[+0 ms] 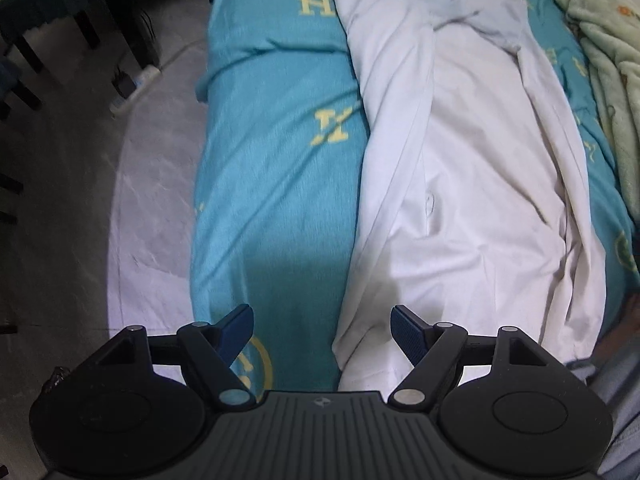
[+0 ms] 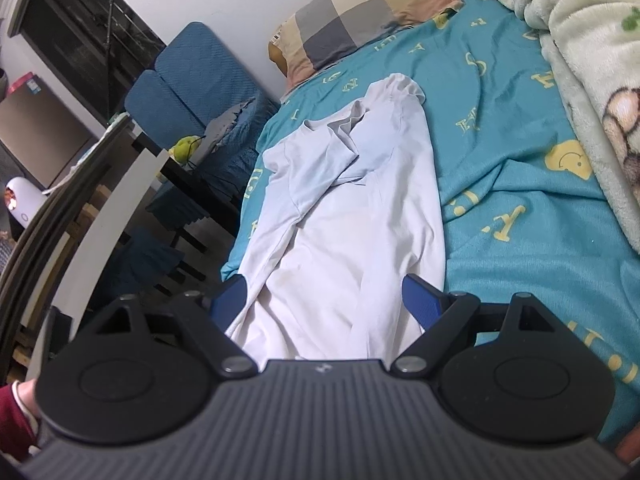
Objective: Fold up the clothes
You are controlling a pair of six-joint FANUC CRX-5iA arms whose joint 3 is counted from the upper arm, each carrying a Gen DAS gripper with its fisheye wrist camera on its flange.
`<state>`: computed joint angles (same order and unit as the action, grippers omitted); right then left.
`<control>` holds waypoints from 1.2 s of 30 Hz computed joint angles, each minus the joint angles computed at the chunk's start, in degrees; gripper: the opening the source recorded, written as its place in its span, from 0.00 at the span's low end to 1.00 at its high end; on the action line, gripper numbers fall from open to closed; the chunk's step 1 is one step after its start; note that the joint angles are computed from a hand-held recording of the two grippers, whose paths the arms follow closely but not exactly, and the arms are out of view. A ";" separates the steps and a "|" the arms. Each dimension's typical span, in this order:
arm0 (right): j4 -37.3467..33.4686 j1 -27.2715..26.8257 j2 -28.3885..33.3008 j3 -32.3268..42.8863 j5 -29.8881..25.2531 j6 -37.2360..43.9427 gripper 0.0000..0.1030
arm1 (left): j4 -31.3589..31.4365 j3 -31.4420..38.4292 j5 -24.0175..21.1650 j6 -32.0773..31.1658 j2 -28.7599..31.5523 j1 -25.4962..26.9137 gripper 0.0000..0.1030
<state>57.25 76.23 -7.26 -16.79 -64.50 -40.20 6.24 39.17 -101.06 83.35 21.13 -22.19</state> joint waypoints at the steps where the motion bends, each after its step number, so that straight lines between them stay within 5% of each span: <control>1: 0.04 -0.13 -0.11 -0.20 0.35 -0.44 0.84 | 0.19 0.44 -1.06 -0.42 0.69 0.11 0.75; 8: -2.03 -0.87 -0.31 -0.36 1.10 -1.29 0.84 | 2.24 -1.81 -2.25 -2.94 2.00 0.31 0.70; 15: -3.75 -1.96 -0.46 -0.72 3.52 -1.50 0.84 | 4.34 -3.47 -2.08 -6.00 1.60 -0.28 0.51; 18: -3.95 -2.14 -0.64 -1.02 4.30 -1.88 0.84 | 3.79 -2.54 -2.63 -7.66 1.45 -1.00 0.50; 28: -4.00 -2.48 -1.21 -1.97 6.41 -3.51 0.84 | 10.32 -10.69 10.39 -9.89 -5.19 4.19 0.50; 36: -4.72 -2.72 -1.16 -2.05 6.94 -4.08 0.84 | 12.61 -14.08 12.57 -12.61 -4.31 4.75 0.44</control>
<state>52.53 73.51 -8.42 -18.84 -57.57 -44.28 18.84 25.09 -88.50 70.74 16.81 -17.44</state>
